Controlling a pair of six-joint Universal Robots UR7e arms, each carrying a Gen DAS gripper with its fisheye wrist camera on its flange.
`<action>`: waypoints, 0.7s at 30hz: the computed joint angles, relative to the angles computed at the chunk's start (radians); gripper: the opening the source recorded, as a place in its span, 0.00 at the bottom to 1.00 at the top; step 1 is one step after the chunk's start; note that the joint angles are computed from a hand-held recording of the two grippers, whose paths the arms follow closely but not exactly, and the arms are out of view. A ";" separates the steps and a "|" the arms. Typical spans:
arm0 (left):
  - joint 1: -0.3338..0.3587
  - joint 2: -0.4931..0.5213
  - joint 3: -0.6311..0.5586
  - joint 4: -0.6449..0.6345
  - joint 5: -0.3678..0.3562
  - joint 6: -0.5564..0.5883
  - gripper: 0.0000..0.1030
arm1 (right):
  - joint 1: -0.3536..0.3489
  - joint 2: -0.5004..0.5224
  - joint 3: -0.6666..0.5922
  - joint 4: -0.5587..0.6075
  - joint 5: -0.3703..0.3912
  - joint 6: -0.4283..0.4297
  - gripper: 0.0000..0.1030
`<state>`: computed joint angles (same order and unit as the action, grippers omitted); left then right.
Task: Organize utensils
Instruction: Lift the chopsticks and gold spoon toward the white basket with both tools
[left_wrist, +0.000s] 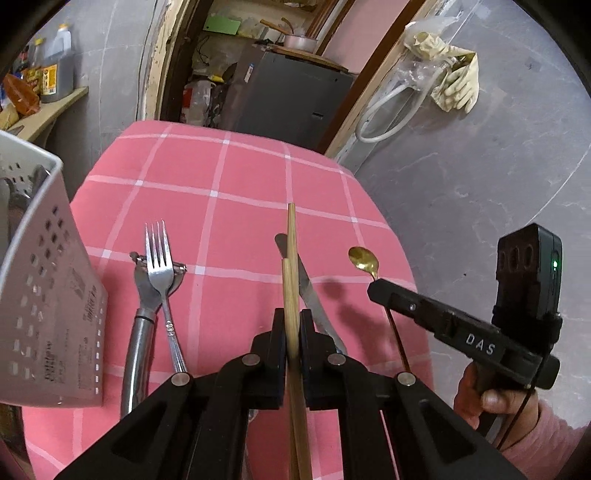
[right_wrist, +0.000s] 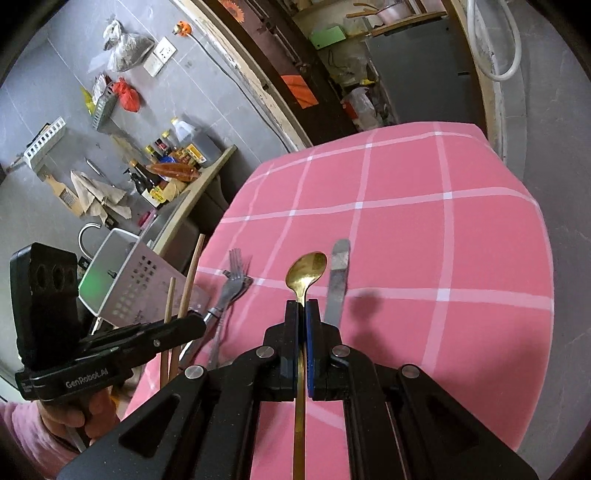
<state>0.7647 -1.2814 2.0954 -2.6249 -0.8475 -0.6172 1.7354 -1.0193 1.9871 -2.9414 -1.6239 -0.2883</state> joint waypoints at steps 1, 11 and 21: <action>-0.007 -0.009 0.005 0.004 0.005 -0.004 0.06 | 0.004 0.000 0.004 -0.011 0.001 0.000 0.03; -0.048 -0.089 -0.024 0.075 0.064 -0.003 0.06 | 0.072 -0.003 0.001 -0.111 0.056 0.024 0.03; -0.074 -0.165 -0.100 0.123 0.169 0.042 0.06 | 0.177 0.068 -0.093 -0.235 0.125 0.083 0.03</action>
